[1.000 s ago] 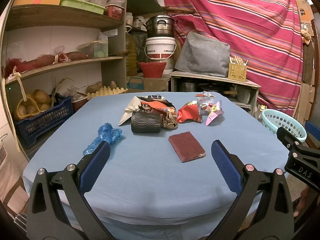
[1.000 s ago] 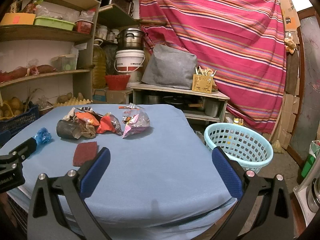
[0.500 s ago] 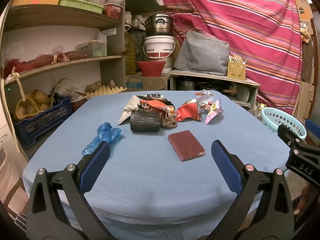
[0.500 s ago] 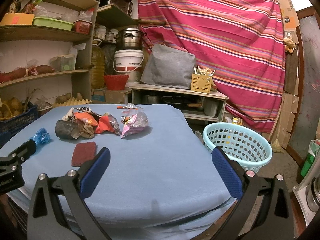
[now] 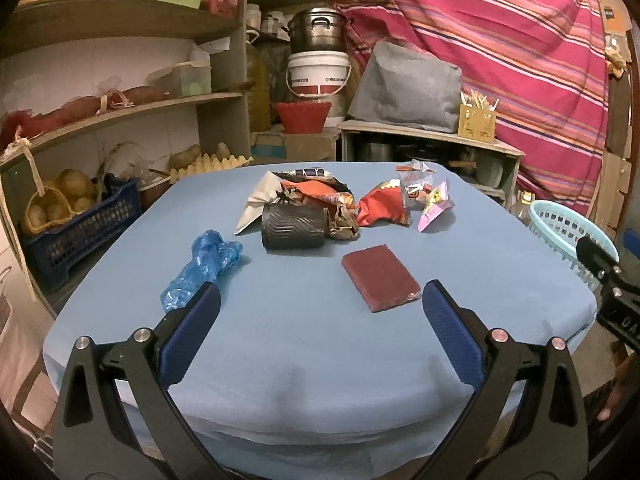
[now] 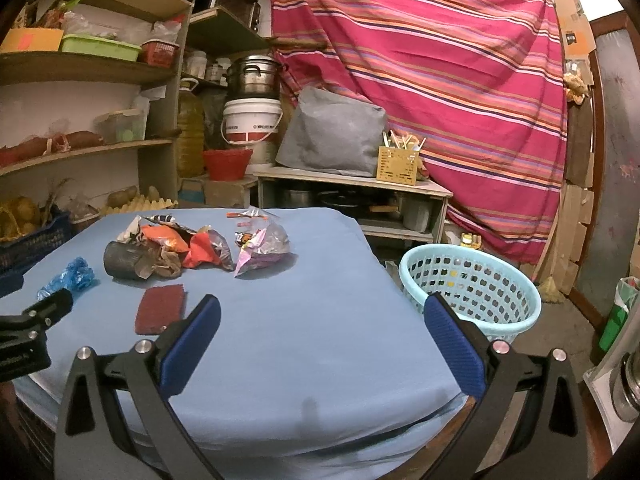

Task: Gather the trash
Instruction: 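Reach the left tool to the blue plastic bag and grasp it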

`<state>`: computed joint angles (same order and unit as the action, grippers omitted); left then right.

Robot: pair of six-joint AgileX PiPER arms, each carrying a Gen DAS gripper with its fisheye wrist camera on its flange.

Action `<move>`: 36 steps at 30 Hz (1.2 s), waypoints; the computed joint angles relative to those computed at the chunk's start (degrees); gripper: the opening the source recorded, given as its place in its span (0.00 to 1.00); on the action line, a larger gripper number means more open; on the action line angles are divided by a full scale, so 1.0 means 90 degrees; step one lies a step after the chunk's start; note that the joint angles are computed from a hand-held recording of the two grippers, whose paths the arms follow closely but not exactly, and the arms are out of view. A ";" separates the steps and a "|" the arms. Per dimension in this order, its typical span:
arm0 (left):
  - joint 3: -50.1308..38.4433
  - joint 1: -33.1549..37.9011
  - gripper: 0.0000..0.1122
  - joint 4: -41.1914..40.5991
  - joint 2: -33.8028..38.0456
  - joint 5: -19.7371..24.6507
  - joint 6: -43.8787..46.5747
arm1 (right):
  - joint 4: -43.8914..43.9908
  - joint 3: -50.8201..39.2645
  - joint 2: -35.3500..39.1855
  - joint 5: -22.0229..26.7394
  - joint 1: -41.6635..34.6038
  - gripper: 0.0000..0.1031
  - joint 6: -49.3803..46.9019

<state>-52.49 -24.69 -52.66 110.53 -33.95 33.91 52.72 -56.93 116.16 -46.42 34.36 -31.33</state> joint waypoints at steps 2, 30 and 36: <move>-0.0111 -0.0045 0.87 -0.0325 0.0082 -0.0131 0.0307 | 0.0106 -0.0106 0.0039 0.0028 0.0018 0.96 -0.0079; -0.1623 0.2423 0.87 0.1344 0.0674 0.2146 -0.0855 | 0.2155 -0.2210 0.0921 0.1165 -0.0078 0.96 -0.2325; -0.1952 0.2669 0.87 0.0802 0.0972 0.2321 0.0035 | 0.3084 -0.3046 0.1300 0.1578 -0.0113 0.96 -0.3239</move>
<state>-70.06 -0.67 -45.44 119.27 -13.06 34.23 80.48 -84.34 127.86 -32.22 33.34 -60.48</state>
